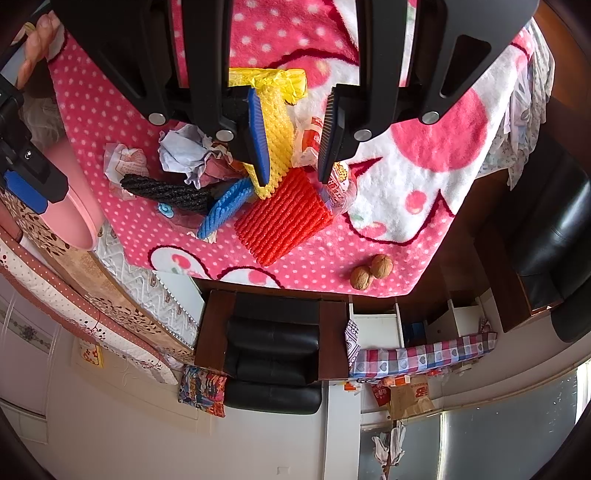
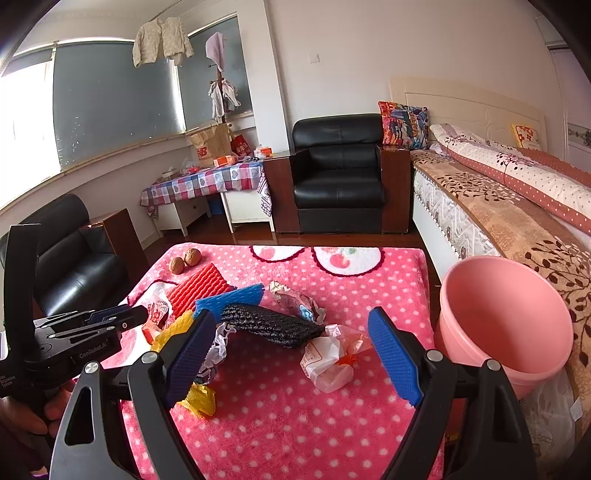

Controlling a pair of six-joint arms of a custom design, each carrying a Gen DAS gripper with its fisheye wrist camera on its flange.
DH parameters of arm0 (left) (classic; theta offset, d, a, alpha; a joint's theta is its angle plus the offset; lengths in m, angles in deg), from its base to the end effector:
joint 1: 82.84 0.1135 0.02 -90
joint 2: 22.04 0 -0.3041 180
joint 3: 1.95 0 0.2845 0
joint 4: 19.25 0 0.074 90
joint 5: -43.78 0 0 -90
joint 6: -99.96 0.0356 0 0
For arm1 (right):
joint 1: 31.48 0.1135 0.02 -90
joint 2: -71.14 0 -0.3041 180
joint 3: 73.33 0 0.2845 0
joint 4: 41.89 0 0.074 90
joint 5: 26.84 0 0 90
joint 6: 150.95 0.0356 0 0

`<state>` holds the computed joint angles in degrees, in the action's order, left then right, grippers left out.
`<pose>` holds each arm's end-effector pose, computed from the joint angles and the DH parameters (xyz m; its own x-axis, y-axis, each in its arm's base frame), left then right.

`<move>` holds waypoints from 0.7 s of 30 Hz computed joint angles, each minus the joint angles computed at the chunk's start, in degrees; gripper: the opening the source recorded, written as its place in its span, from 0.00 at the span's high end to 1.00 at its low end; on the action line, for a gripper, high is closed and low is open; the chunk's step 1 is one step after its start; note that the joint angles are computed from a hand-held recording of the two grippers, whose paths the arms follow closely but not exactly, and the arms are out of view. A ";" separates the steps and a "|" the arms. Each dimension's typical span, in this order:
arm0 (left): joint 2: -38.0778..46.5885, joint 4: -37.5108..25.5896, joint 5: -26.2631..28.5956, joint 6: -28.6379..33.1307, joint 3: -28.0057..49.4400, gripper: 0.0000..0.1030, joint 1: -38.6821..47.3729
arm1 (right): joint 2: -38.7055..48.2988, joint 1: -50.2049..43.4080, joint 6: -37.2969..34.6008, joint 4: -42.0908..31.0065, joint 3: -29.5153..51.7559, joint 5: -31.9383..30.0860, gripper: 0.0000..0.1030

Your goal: Collect trash

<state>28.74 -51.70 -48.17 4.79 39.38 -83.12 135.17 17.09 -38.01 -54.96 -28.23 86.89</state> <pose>0.1899 0.0003 0.2292 -0.6633 -0.0868 -0.7433 -0.0805 0.9958 -0.0444 0.1737 0.1752 0.2381 -0.5024 -0.0301 -0.8641 -0.2875 0.9484 0.1342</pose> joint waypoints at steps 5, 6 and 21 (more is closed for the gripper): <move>-0.18 0.11 -0.60 -0.26 -0.18 0.74 -0.31 | 0.03 0.03 -0.07 0.18 0.00 0.11 0.20; -0.19 0.14 -0.57 -0.25 -0.21 0.74 -0.26 | -0.11 0.10 0.07 0.60 -0.32 0.12 0.20; -3.96 -0.57 6.25 3.19 -0.41 0.74 7.12 | -1.51 -1.59 1.48 -0.11 -1.17 -2.45 0.20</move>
